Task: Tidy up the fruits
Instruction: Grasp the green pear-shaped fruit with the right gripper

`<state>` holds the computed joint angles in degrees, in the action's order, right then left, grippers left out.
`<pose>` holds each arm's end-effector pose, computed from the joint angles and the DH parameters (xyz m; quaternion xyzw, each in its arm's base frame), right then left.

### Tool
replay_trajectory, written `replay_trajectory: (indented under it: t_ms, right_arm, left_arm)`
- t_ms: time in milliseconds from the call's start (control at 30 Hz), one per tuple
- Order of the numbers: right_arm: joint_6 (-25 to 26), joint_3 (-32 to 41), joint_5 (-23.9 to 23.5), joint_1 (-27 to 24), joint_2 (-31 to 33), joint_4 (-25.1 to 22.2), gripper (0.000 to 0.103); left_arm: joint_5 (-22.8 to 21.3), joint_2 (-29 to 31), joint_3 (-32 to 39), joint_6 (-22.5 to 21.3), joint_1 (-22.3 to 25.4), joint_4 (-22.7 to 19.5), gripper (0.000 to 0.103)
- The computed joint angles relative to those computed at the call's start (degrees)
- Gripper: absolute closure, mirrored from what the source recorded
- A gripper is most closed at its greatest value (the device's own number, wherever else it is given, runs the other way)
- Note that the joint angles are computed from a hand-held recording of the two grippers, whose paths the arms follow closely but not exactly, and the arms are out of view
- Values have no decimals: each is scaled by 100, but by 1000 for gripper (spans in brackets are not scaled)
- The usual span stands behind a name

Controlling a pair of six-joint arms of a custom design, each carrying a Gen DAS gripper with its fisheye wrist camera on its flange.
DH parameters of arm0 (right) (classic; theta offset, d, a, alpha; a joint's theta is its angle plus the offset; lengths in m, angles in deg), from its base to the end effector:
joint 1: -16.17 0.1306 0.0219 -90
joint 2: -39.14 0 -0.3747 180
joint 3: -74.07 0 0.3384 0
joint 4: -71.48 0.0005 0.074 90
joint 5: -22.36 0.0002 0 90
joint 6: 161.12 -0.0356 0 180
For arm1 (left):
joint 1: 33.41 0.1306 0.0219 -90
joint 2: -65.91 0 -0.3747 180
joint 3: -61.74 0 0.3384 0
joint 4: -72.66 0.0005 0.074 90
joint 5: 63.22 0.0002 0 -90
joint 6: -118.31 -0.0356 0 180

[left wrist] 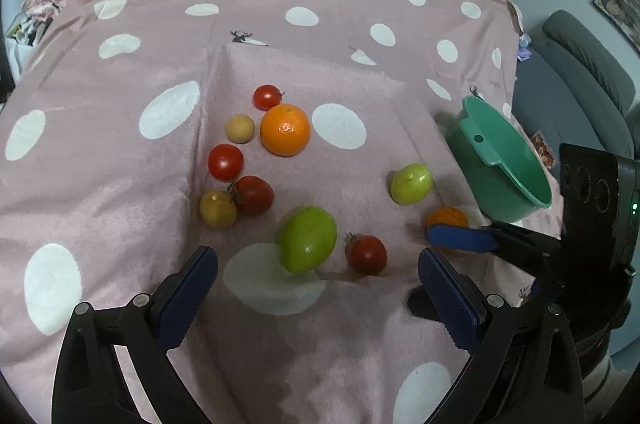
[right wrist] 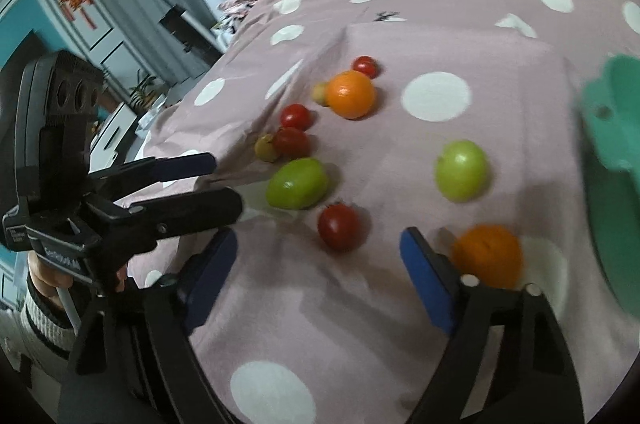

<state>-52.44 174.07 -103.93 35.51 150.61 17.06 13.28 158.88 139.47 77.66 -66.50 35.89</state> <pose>0.4956 0.1957 0.3182 -0.3642 0.8574 0.3057 0.1967 0.3683 -0.2307 0.3301 -0.1707 0.9241 -0.1294 0.3164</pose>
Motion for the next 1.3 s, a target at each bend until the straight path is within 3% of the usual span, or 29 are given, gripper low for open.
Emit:
replay_trajectory:
  t_ms: [133, 267, 400, 633, 733, 867, 1000, 1100, 1300]
  right_arm:
    - [291, 275, -146, 130, 260, -107, 33]
    - [651, 568, -78, 274, 493, -339, 36]
    - [981, 835, -19, 369, 702, -636, 40]
    - [1330, 1110, 3, 450, 876, -895, 41]
    - [1415, 1383, -55, 448, 1048, -1215, 42]
    - [1617, 1680, -249, 427, 1236, -1670, 51]
    - [1839, 1837, -396, 416, 1347, -1922, 54]
    - [1719, 2090, -353, 378, 1524, -2194, 54]
    - [1788, 2119, -215, 447, 1540, -2218, 53]
  left_arm:
    - [304, 98, 39, -183, 138, 105, 22]
    - [612, 199, 67, -284, 275, 108, 27]
    - [987, 274, 34, -269, 401, 147, 41]
    - [1263, 350, 83, -240, 553, 15, 42]
    - [1455, 373, 101, -274, 636, -35, 42]
    - [1643, 411, 174, -399, 723, -160, 43]
    - [1677, 400, 219, -533, 722, -234, 53]
    - [1733, 352, 178, -586, 762, -281, 63]
    - [1955, 359, 156, -589, 847, -252, 63]
